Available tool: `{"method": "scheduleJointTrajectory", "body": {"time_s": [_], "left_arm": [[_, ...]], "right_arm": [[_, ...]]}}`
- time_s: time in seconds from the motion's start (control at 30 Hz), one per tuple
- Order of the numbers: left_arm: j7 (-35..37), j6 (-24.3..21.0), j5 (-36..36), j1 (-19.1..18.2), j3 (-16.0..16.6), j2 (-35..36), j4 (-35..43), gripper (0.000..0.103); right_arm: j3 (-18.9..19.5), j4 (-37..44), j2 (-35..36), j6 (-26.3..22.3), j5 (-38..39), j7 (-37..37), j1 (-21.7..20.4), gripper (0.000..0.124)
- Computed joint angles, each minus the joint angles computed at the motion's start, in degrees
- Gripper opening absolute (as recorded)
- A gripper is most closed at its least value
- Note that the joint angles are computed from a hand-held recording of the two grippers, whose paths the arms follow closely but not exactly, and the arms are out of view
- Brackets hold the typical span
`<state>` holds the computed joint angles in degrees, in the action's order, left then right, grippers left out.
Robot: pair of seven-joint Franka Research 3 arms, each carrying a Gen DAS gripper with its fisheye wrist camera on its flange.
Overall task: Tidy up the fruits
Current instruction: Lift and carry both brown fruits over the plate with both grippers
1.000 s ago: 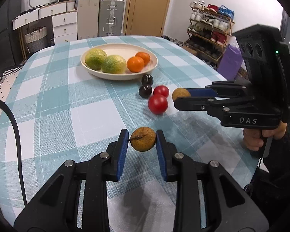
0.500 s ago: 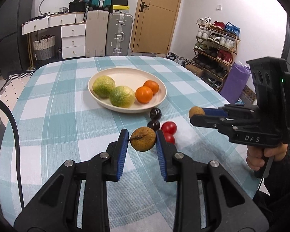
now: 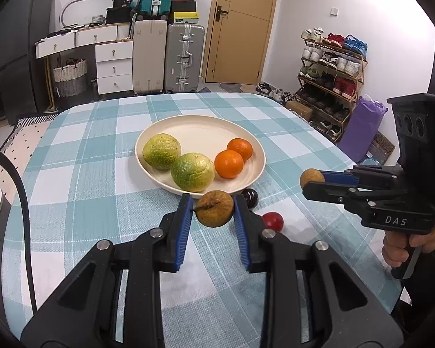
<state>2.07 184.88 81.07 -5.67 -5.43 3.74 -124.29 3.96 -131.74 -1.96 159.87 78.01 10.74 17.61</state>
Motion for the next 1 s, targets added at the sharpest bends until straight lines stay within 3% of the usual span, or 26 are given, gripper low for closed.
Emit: {"method": "scheduleJointTrajectory", "body": {"time_s": [0.27,0.37,0.63,1.0], "left_arm": [[14.0,-0.3,-13.8,-0.7,0.5,3.7,1.5,0.026],[20.7,0.0,-20.6,0.0,-0.7,5.3,1.9,0.026],[27.6,0.6,-28.3,-3.4,2.3,8.2,3.9,0.026],[40.1,-0.7,-40.8,-1.4,-1.2,10.3,4.6,0.026]], "right_arm": [[0.3,2.3,2.4,0.2,-1.2,1.7,-0.5,0.027],[0.6,2.9,2.8,0.2,-1.6,2.0,-0.7,0.027],[1.3,5.1,4.8,0.4,-2.7,3.1,-0.9,0.027],[2.7,8.3,8.0,1.0,-5.0,5.4,-1.0,0.027]]}}
